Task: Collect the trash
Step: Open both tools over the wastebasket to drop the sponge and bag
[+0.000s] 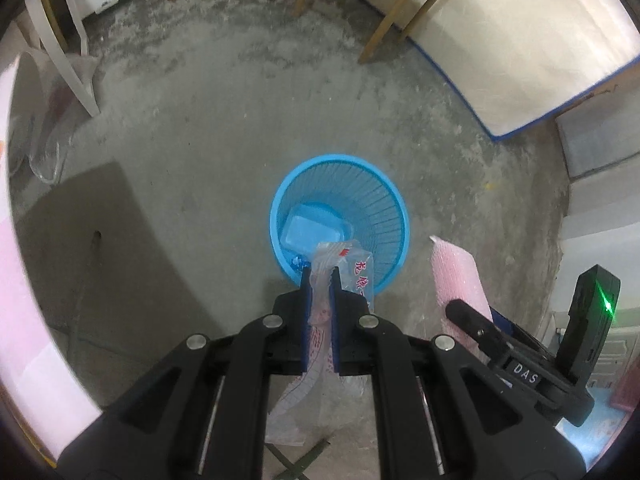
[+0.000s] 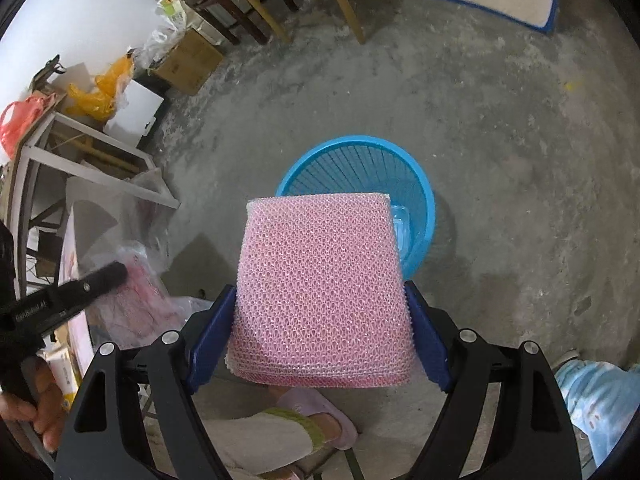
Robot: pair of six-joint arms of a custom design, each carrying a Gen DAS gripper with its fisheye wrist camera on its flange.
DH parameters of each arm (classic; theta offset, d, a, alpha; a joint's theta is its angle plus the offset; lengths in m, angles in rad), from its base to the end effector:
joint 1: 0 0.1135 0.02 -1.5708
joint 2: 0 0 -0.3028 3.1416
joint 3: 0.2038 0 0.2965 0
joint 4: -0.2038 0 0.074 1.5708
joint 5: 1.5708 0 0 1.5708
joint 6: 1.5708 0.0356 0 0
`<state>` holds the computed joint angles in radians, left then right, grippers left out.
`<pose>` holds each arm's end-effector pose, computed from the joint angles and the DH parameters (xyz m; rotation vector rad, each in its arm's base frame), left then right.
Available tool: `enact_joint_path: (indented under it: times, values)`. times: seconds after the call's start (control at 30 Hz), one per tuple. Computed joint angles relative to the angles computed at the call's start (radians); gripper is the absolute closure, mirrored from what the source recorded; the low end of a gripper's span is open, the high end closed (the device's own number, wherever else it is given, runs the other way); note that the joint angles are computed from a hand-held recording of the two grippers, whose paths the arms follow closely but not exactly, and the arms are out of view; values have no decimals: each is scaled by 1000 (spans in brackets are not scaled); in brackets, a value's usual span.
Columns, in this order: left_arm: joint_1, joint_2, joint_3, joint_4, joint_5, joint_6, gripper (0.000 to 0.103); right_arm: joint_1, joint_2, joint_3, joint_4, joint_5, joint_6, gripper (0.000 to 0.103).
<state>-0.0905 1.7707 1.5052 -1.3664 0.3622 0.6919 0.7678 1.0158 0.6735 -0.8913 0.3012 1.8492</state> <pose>0.3669 -0.0460 0.2849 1.1439 2.8180 -0.5594 0.1439 0.1243 0.2280 1.4740 2.3173 0.3433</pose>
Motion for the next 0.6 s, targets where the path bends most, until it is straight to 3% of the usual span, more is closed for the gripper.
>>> enact_joint_path:
  times: [0.07, 0.13, 0.2, 0.37, 0.6]
  values:
    - [-20, 22, 6, 4, 25, -33, 96, -83, -14, -26, 41, -19, -82, 24]
    - [-40, 32, 12, 27, 75, -59, 84, -152, -33, -47, 76, -16, -141, 21]
    - [-55, 24, 3, 65, 101, -92, 43, -222, -51, -86, 143, -14, -233, 10]
    - [-52, -9, -10, 84, 131, -107, 40, -389, 33, -161, 279, -133, -411, 9]
    - [5, -44, 39, 36, 144, -31, 40, -300, -54, -228, 261, -82, -262, 9]
